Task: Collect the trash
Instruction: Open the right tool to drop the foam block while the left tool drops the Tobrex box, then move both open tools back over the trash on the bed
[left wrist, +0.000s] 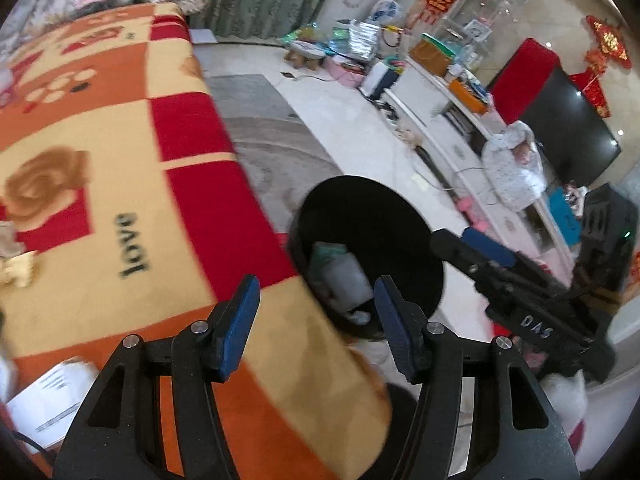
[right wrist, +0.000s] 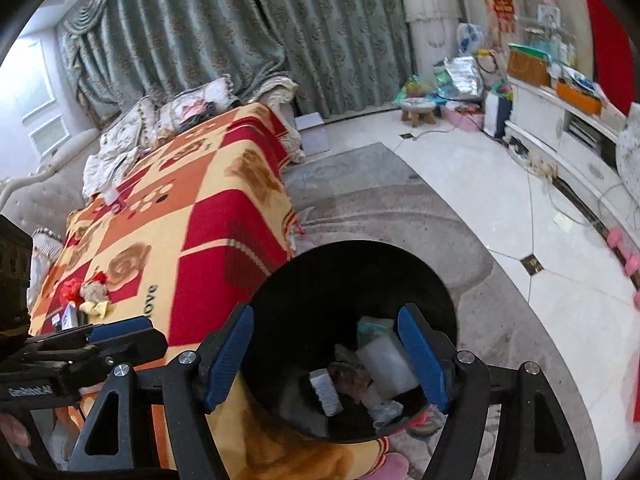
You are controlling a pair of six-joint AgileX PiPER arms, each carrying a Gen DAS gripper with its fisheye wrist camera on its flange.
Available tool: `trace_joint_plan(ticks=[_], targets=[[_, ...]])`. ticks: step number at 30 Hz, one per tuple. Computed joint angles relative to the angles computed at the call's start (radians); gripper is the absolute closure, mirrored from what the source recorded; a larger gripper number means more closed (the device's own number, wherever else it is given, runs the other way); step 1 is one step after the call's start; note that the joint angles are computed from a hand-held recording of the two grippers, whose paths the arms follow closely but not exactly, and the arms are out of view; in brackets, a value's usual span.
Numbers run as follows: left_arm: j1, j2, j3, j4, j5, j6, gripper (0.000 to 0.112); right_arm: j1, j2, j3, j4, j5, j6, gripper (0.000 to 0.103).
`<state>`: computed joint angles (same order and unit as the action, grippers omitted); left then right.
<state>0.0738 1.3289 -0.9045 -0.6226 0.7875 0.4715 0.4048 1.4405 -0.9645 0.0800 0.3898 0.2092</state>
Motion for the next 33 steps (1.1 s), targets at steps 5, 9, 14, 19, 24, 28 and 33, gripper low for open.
trace_joint_plan(ticks=[5,9,14,19,24,28,33], targets=[[0.101,-0.109,0.077,0.061,-0.01,0.015,0.054,0.104,0.004,-0.034,-0.161,0.036,0.168,0.031],[0.257,-0.152,0.108,0.026,0.038,0.116,0.054,0.163,0.009,-0.026,-0.112,-0.02,0.15,0.031],[0.487,-0.186,0.131,-0.009,0.128,0.281,0.054,0.259,0.065,-0.08,-0.134,-0.005,0.188,0.031],[0.764,-0.172,0.132,-0.049,0.21,0.487,0.054,0.354,0.186,-0.219,-0.046,0.081,0.109,0.031],[0.989,-0.086,0.083,-0.068,0.268,0.619,0.054,0.454,0.3,-0.356,-0.072,0.131,0.133,0.031],[1.131,0.006,0.024,-0.072,0.289,0.691,0.054,0.514,0.396,-0.484,-0.077,0.165,0.136,0.031],[1.242,0.105,-0.044,-0.065,0.287,0.72,0.054,0.555,0.537,-0.7,-0.084,0.252,0.129,0.031]])
